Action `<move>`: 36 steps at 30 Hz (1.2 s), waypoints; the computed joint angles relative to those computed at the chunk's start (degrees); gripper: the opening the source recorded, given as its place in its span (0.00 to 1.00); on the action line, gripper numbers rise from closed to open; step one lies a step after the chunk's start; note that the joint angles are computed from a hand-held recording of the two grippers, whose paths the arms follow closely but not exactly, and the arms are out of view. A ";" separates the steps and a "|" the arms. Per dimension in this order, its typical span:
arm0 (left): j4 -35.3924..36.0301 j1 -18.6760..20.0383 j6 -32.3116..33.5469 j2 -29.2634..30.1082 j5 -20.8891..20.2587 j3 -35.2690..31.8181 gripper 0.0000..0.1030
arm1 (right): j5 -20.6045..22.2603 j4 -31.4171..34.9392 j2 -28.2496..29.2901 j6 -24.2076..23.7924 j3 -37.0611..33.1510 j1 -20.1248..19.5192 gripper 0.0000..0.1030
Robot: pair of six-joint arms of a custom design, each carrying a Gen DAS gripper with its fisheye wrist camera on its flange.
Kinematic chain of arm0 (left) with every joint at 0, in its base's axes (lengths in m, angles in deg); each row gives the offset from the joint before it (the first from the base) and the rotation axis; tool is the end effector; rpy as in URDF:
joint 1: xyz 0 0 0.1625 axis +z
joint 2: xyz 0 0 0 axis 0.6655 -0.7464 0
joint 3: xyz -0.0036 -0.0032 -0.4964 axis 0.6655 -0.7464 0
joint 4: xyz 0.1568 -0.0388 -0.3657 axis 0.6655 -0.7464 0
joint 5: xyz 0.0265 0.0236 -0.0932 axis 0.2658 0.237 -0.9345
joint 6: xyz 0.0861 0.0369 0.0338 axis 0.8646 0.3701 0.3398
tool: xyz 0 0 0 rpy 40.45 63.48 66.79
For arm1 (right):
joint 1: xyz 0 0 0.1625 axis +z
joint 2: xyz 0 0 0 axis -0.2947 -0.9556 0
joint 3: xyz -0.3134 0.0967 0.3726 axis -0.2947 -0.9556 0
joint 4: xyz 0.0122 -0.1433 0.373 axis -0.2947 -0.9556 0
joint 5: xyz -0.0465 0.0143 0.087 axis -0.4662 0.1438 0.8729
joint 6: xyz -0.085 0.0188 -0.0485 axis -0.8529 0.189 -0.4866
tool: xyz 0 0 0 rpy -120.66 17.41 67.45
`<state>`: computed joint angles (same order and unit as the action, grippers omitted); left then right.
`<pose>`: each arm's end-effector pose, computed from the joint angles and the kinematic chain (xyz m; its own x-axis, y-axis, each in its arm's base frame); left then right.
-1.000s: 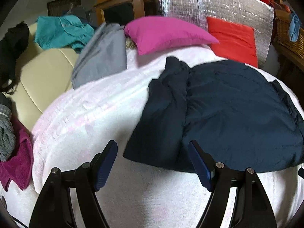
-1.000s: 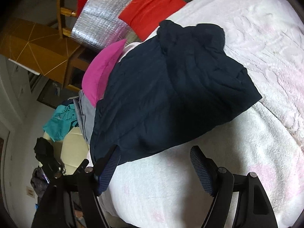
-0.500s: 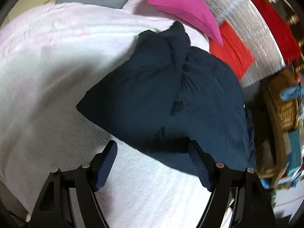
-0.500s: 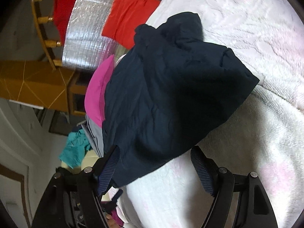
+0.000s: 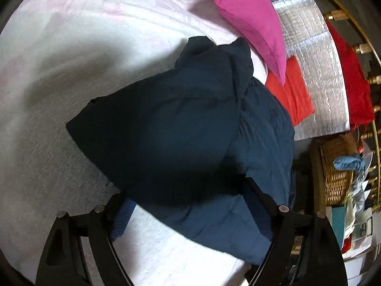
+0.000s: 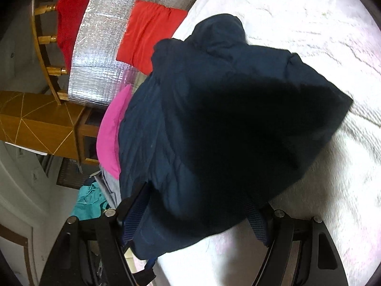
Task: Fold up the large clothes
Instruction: 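Grasp the navy jacket edge with both grippers and fold it over, then press the folded jacket down with both grippers and release it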
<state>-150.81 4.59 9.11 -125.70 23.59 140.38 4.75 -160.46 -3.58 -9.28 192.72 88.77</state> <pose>-0.0924 -0.3843 0.1001 -0.8443 -0.5004 0.1915 -0.4729 0.5281 -0.7053 0.0040 -0.4595 0.1476 -0.9136 0.3501 -0.2067 0.4061 0.7604 -0.5068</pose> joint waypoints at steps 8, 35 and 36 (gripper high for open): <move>-3.41 2.16 2.18 1.04 0.73 -2.85 0.85 | -0.96 -4.24 2.29 2.76 -1.21 0.86 0.77; -10.89 -2.07 8.86 2.24 6.89 0.56 0.29 | -14.56 -9.94 2.74 -5.07 -0.85 7.73 0.33; -11.07 -2.87 8.98 2.25 7.54 1.14 0.28 | -14.84 -10.38 2.66 -5.71 -0.55 7.90 0.33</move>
